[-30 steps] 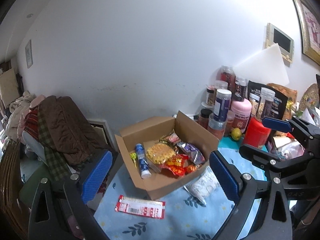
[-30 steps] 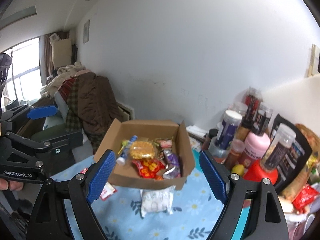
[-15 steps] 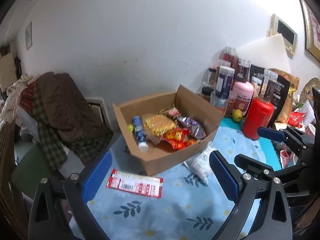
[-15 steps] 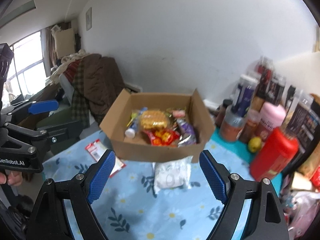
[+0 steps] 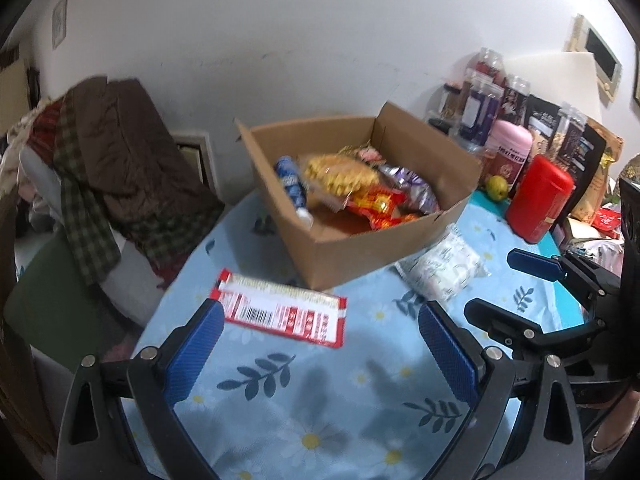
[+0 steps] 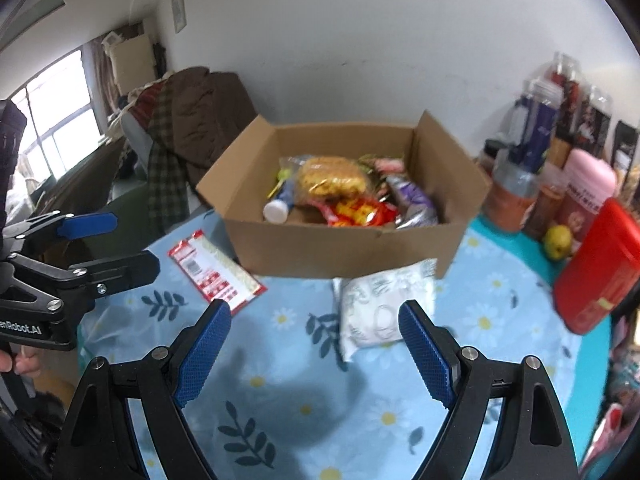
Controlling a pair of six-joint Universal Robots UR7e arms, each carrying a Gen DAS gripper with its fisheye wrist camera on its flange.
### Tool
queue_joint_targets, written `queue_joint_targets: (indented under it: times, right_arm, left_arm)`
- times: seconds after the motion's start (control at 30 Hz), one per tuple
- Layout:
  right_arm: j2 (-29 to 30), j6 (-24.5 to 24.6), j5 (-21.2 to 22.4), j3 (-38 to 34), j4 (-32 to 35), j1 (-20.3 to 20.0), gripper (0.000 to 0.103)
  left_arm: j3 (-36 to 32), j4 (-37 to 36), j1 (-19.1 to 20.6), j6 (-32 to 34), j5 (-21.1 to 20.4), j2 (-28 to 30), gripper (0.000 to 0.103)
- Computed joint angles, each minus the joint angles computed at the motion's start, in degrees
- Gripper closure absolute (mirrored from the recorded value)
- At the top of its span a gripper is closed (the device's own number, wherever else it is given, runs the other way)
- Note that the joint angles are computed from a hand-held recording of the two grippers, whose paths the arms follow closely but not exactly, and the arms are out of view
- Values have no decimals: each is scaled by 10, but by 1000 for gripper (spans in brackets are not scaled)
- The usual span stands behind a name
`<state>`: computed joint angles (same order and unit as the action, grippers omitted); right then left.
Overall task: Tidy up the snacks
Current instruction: 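Move the right gripper down to the red-and-white strip packet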
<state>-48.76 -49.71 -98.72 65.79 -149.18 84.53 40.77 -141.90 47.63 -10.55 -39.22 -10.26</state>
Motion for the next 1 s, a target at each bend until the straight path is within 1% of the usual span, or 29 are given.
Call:
queue_joint_targets:
  times: [0.13, 0.3, 0.4, 0.57, 0.63, 0.7, 0.8, 0.9, 0.93, 0.97, 1.0]
  right_arm:
    - [17, -9, 2, -12, 21, 1, 16]
    - [45, -25, 7, -46, 69, 2, 16]
    - [66, -43, 8, -68, 93, 7, 16]
    - [112, -80, 13, -125, 145, 15, 16]
    - [135, -90, 9, -154, 166, 18, 16]
    - [158, -94, -6, -182, 181, 22, 17]
    - [178, -101, -15, -209, 205, 25, 17]
    - [181, -117, -25, -203, 194, 27, 17]
    - [182, -120, -33, -200, 187, 28, 18]
    - [182, -121, -39, -197, 183, 29, 23]
    - [186, -119, -47, -200, 183, 29, 30]
  left_arm:
    - [16, 16, 13, -33, -8, -10, 3]
    - [43, 8, 24, -51, -7, -26, 3]
    - [60, 3, 30, -59, -2, -38, 3]
    - [83, -1, 40, -85, 8, -55, 3]
    - [89, -1, 44, -92, 13, -59, 3]
    - [91, 4, 47, -99, 18, -61, 3]
    - [95, 3, 53, -107, 17, -64, 3]
    - [95, 7, 58, -117, 14, -65, 3]
    - [92, 12, 59, -121, 15, -63, 3]
    - [87, 18, 60, -123, 15, -61, 3]
    - [84, 22, 61, -126, 16, -59, 3]
